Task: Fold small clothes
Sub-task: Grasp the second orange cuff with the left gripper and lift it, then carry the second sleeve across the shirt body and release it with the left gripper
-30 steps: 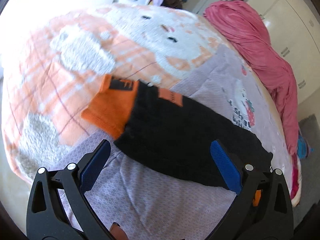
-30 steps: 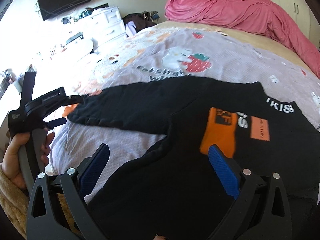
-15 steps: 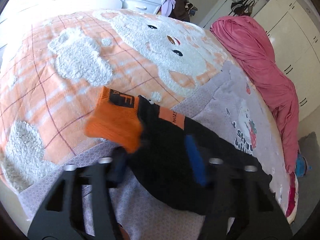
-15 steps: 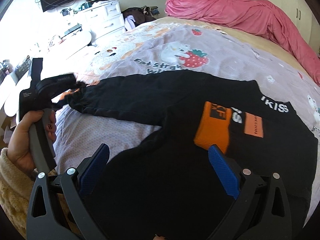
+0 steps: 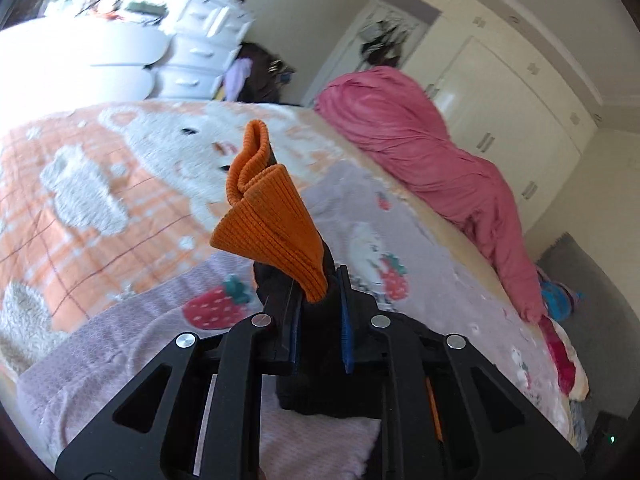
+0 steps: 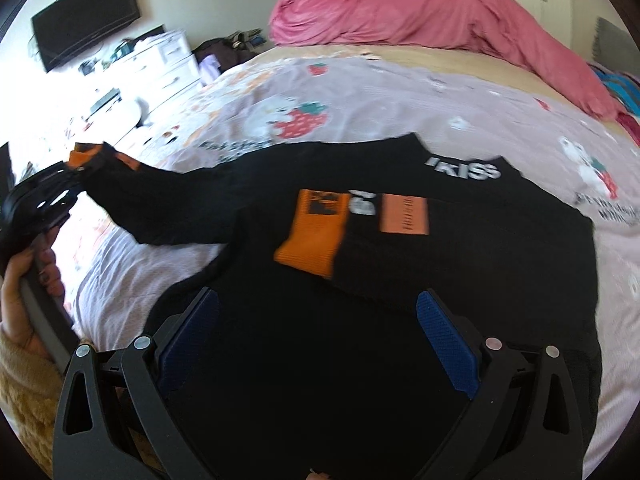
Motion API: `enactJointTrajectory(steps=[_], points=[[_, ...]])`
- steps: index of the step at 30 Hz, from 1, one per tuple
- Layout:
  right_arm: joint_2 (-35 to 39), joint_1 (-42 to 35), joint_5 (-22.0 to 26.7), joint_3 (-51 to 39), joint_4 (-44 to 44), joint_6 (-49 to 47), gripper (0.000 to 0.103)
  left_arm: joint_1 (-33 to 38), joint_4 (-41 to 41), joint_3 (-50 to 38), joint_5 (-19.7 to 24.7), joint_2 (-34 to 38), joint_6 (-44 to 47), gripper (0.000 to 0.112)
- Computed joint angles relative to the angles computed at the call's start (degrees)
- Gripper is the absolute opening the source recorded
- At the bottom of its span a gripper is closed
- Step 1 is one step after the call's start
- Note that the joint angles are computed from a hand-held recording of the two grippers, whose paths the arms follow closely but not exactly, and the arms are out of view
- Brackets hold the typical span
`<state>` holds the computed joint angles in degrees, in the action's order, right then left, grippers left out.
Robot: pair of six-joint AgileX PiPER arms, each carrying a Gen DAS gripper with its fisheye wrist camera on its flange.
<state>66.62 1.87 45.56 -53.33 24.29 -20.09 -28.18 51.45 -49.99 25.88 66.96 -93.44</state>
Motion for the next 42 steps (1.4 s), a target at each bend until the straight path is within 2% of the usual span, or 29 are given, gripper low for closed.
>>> enactJointTrajectory(steps=[5,14,18,23,30,34,36,39,42], points=[[0.0,-10.5,1.8,2.3,7.8,-7.2,0.099,-7.0,6.7,-2.4,1.9,0.8,-3.4,0.008],[2.0,-26.1,6.3,2.6,15.1,-15.1,0.099,-13.2,9.2,-4.6,-2.6,4.6,-2.8,0.008],[2.9,-32.4,8.6,1.7,18.2,-17.6,0.099,-15.7,9.3,-5.7,-3.2,7.3,-2.1,0.008],[4.4,-37.8,10.4,0.4,19.4,-18.5,0.099,-16.6,4.3,-7.3,-6.2,11.3,3.9,0.008],[6.2,-42.3,11.4,-0.8,20.5,-19.1,0.099,-18.2,-2.6,-8.7,-7.8,15.2,11.8,0.008],[7.0,-44.1,12.0,-1.3,21.1,-19.2,0.099,-18.8,-11.6,-10.0,-9.0,17.7,21.3,0.011],[7.1,-44.8,12.2,-1.4,21.2,-19.4,0.099,-18.5,-19.6,-10.7,-9.9,18.7,29.4,0.016],[7.0,-45.3,11.6,-1.3,20.7,-19.3,0.099,-18.6,-24.5,-11.4,-9.4,19.5,34.5,0.025],[7.2,-45.0,11.5,-1.1,20.5,-19.3,0.099,-18.1,-27.0,-11.3,-9.5,19.0,37.0,0.045]])
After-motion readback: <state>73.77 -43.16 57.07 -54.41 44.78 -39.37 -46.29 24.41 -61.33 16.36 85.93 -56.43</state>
